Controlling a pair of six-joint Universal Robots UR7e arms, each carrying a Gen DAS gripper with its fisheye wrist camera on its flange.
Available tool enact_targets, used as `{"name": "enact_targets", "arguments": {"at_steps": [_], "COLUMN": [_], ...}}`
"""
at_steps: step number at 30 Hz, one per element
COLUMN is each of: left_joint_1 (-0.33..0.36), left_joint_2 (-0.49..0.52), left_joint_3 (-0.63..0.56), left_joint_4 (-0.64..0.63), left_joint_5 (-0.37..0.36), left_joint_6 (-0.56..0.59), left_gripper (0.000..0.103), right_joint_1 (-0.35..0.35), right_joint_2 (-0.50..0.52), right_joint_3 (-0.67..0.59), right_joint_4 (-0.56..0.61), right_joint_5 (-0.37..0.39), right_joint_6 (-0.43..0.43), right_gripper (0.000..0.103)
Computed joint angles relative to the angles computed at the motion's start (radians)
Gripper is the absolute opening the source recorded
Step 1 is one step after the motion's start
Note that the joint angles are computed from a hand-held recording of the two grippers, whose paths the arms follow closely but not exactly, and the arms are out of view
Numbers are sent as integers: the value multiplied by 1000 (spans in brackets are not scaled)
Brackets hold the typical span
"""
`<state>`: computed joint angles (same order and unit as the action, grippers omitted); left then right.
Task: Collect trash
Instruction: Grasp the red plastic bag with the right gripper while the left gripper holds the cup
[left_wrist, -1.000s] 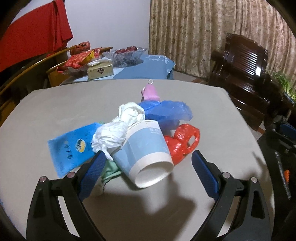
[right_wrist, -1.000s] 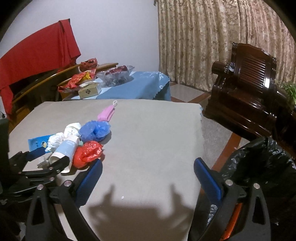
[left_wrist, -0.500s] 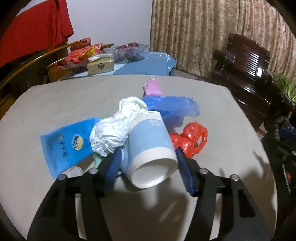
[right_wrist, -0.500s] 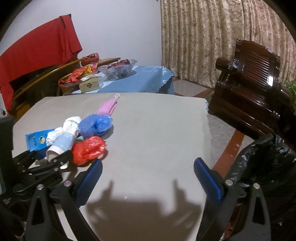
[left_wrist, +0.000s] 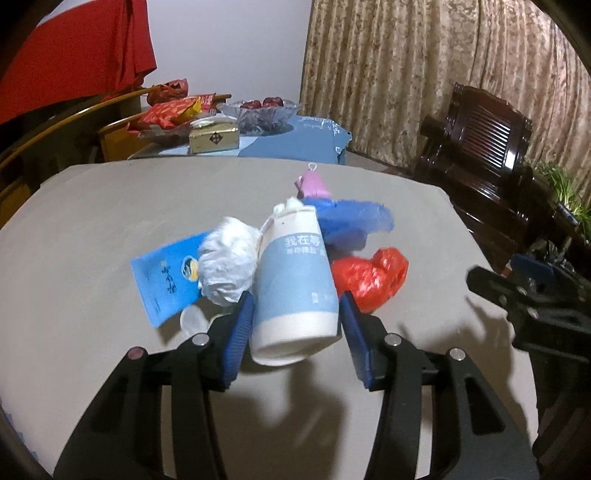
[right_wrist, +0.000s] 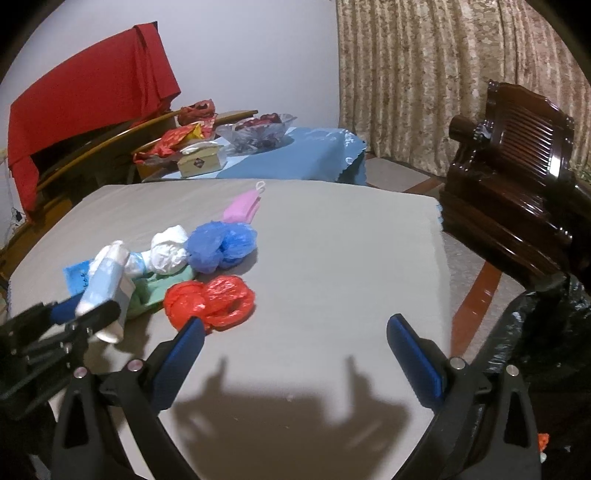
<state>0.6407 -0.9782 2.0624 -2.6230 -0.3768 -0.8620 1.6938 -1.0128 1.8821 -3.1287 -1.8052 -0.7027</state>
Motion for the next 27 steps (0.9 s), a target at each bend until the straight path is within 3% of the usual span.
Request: {"name": "enact_targets", "arguments": {"at_steps": [13, 24, 26, 27], "left_joint_1": [19, 24, 25, 25], "left_joint_2": [-51, -65, -65, -65], "left_joint_3": [40, 61, 66, 68], "left_joint_4": [85, 70, 44, 33], "left_joint_5": [32, 23, 20, 19], "left_joint_6": [-81, -76, -62, -54], "left_gripper": [47, 47, 47, 47], "right_joint_1": [27, 54, 52, 50], "right_joint_2": [88, 181, 191, 193], "right_joint_3": [-47, -120, -135, -141], "right_joint_4": [22, 76, 111, 134], "right_joint_5": [-19, -44, -41, -34], "right_joint_6": [-3, -18, -16, -15], "right_gripper": [97, 97, 93, 84]}}
